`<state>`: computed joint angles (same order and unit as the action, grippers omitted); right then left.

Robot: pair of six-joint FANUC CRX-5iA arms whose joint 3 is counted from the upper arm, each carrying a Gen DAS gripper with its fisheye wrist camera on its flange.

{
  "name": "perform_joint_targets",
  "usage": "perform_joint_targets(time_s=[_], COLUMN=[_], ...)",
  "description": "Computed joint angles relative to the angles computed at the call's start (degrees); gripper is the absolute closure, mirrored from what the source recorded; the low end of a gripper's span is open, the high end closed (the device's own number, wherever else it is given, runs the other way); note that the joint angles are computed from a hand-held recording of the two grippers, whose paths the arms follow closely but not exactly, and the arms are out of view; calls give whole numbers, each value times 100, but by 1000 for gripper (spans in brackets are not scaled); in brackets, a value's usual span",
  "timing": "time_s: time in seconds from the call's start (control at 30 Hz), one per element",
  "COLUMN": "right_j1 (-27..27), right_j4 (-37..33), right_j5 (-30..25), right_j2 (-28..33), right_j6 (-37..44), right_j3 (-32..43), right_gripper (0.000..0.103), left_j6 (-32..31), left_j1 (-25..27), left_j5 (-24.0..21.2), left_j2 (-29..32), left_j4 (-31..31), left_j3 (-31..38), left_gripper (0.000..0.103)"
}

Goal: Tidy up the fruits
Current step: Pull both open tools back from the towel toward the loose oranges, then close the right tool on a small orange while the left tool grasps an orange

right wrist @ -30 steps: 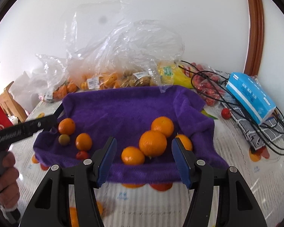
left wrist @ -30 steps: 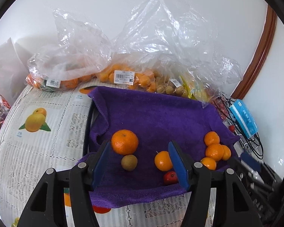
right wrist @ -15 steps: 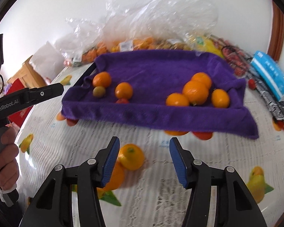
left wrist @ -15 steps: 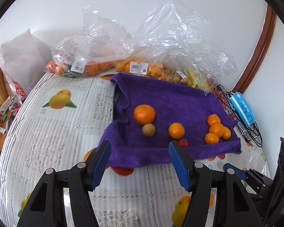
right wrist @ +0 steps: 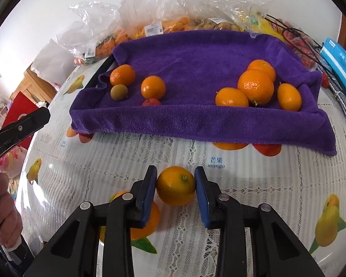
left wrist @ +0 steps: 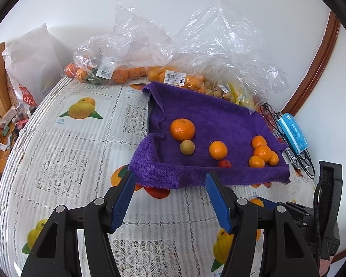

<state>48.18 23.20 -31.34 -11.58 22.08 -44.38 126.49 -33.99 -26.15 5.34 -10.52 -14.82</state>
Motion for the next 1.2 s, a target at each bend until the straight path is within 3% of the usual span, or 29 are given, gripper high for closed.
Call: perform_joint_targets(time_s=[0.23, 0.37, 0.57, 0.8, 0.93, 1.2], right_j1=[104, 236, 202, 156, 154, 452], right_j4=[1230, 2048, 1871, 2250, 2370, 2376], right_j5=[-196, -888, -917, -559, -465, -1222], right_j2=[-544, -975, -1278, -1220, -1362, -2159], right_j6=[-1243, -2097, -2041, -2400, -2524, -2803], right_j3=[-590, -1032, -1381, -1684, -1812, -2117], right_gripper=[70, 70, 70, 70, 70, 70], left_j6=[-164, -432, -599, -629, -979, -1351], left_j1=[-95, -183, -394, -585, -619, -880], left_j5=[-77, -9, -103, -271, -148, -223], left_j2=[110, 191, 399, 459, 492, 870], left_j4=[60, 262, 326, 254, 593, 816], left_j3=[55, 47, 272, 404, 324, 541], left_gripper=[42, 42, 42, 42, 42, 42])
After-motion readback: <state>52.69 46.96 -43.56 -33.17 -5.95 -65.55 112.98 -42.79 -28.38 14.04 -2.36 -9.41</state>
